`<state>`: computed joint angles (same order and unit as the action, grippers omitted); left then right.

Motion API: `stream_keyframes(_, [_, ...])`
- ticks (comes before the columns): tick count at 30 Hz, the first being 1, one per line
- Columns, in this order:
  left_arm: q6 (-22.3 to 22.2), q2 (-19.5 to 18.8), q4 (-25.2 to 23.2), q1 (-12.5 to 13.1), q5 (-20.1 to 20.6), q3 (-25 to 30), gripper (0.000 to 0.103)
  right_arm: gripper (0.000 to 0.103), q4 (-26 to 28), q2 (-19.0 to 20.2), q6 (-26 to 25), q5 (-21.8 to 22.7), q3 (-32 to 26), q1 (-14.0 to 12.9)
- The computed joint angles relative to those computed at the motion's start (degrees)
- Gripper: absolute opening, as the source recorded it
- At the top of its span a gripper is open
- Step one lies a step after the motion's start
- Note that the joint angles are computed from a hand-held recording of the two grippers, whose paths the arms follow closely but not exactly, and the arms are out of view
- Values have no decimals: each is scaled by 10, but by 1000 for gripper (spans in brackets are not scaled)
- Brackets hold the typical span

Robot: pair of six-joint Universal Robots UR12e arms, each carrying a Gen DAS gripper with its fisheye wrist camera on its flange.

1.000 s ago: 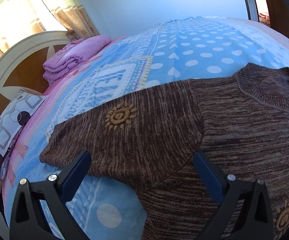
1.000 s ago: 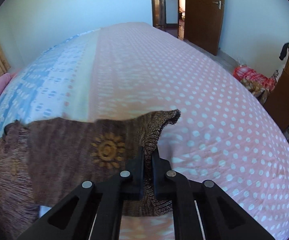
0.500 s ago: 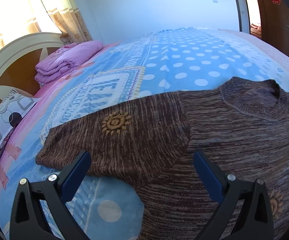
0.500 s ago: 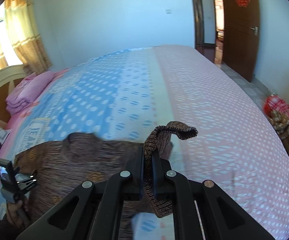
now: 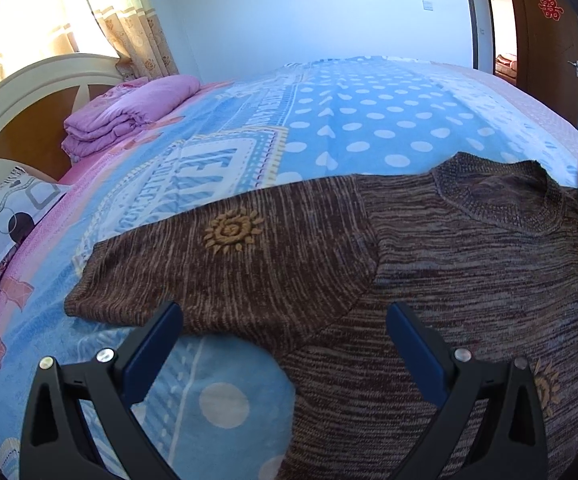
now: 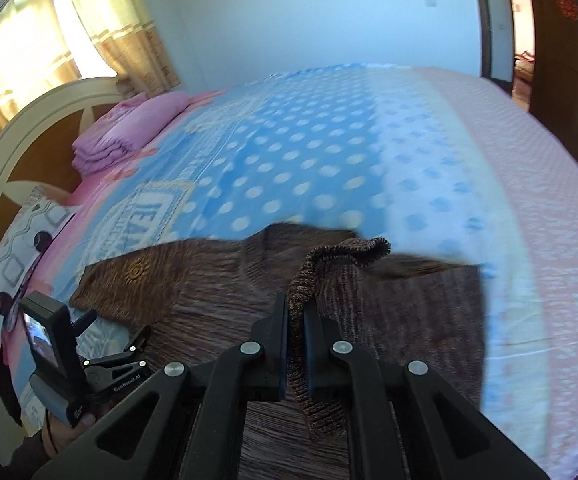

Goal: Fold small clothes

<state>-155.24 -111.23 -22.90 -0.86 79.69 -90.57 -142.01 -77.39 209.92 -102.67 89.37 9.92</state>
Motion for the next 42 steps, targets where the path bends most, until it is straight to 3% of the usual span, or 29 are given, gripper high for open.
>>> stream_keyframes(3, [5,5,6,1,3,-3,103,9,-30,40,9,41,-6,2])
stream_keyframes(4, [8,6,8,1,6,-3,103,19,-34,50,12,65,-5,-1])
stream_keyframes(5, [13,7,11,0,10,-4,103,40,-28,57,16,92,-4,-3])
stream_keyframes(6, [19,9,14,0,12,-5,103,49,-24,58,20,103,2,-5])
stream_keyframes(7, [24,12,15,0,10,-5,103,55,-34,54,23,110,14,-5])
stream_keyframes(9, [32,15,6,0,3,-3,103,55,-52,35,9,118,43,-6])
stream_keyframes(12, [39,21,-15,-5,-18,0,103,56,-59,-9,-14,62,89,-3])
stream_keyframes(14, [49,25,-51,-13,-40,7,103,64,-71,-44,-13,11,125,-3])
stream_keyframes(18, [64,29,-84,-36,-65,12,103,67,-88,-96,26,-96,184,-7])
stream_keyframes(20, [76,28,-100,-47,-75,14,102,68,-96,-113,46,-118,208,-11])
stream_keyframes(24, [82,13,-106,-72,-49,24,90,68,-137,-124,62,-109,248,-22])
stream_keyframes(27, [79,-7,-148,-88,-27,49,81,68,-139,-128,78,-85,265,-32])
stream_keyframes(29, [69,-14,-185,-92,-21,60,58,68,-148,-130,76,-77,267,-35])
stream_keyframes(31, [54,-14,-209,-81,-77,63,14,69,-159,-131,70,-80,270,-35])
stream_keyframes(32, [56,-12,-223,-79,-92,64,11,70,-157,-131,69,-78,270,-35])
stream_keyframes(37, [56,6,-192,-73,-108,50,10,70,-152,-127,70,-81,267,-32])
stream_keyframes(42, [51,7,-160,-71,-84,47,10,70,-143,-123,73,-91,263,-28])
